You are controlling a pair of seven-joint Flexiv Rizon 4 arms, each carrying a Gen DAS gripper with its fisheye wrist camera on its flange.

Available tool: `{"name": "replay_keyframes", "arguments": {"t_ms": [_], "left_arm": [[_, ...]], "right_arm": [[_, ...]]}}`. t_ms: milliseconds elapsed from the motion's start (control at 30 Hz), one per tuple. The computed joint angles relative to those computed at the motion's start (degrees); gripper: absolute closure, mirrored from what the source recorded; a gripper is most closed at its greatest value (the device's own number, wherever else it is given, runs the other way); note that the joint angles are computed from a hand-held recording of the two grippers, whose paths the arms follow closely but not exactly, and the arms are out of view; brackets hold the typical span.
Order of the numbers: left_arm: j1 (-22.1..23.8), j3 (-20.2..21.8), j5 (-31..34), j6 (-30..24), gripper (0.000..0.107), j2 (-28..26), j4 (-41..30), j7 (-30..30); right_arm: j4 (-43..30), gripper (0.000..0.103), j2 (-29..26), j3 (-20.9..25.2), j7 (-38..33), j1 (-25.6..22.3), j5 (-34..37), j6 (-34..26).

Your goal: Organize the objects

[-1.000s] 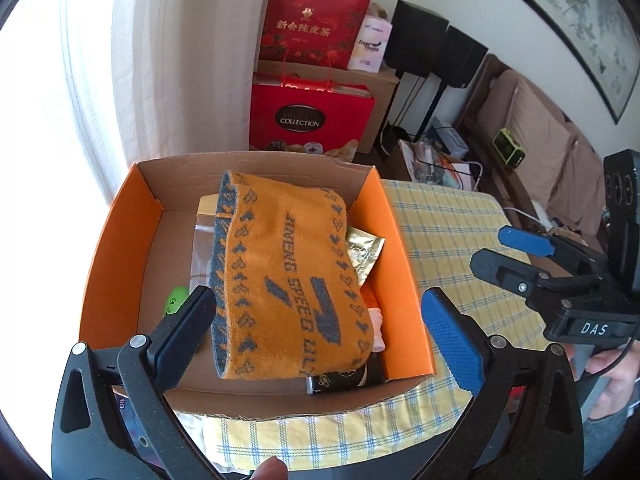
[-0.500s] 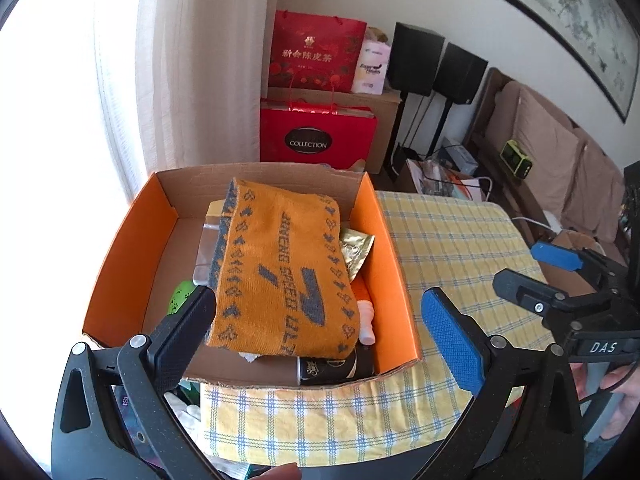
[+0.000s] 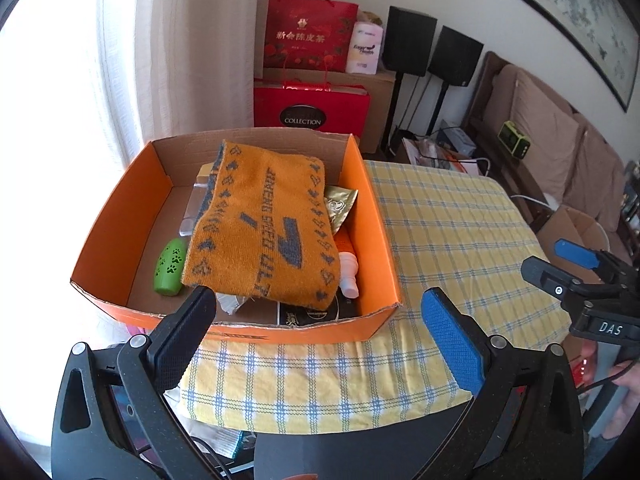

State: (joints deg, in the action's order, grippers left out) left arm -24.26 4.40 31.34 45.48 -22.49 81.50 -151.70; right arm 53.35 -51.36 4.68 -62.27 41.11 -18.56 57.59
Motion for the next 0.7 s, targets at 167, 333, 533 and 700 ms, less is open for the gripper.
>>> {"name": "replay_keyframes", "arguments": {"t_ms": [167, 333, 533, 700], "left_arm": [[-1.4, 0.12, 1.16, -3.15, 0.004, -0.57, -1.36, -2.04], [-2.24, 0.18, 2.52, -4.23, 0.004, -0.84, -1.81, -4.58], [-3.33, 0.18, 4.32, -6.99, 0.004, -1.56, -3.03, -5.21], [-3.46, -0.27, 4.37, -7.07, 0.004, -1.53, -2.77, -5.27]], "right_arm": [[9.21, 0.001, 4.82, -3.0, 4.6, 0.85, -2.67, 4.92], [14.02, 0.0, 7.18, -2.25, 7.19, 0.03, -4.38, 7.31], [18.96, 0.001, 9.29, -4.65, 12.67, 0.77, -7.71, 9.36], [21.3, 0.001, 10.07, -6.16, 16.95, 1.02, -11.34, 10.18]]}}
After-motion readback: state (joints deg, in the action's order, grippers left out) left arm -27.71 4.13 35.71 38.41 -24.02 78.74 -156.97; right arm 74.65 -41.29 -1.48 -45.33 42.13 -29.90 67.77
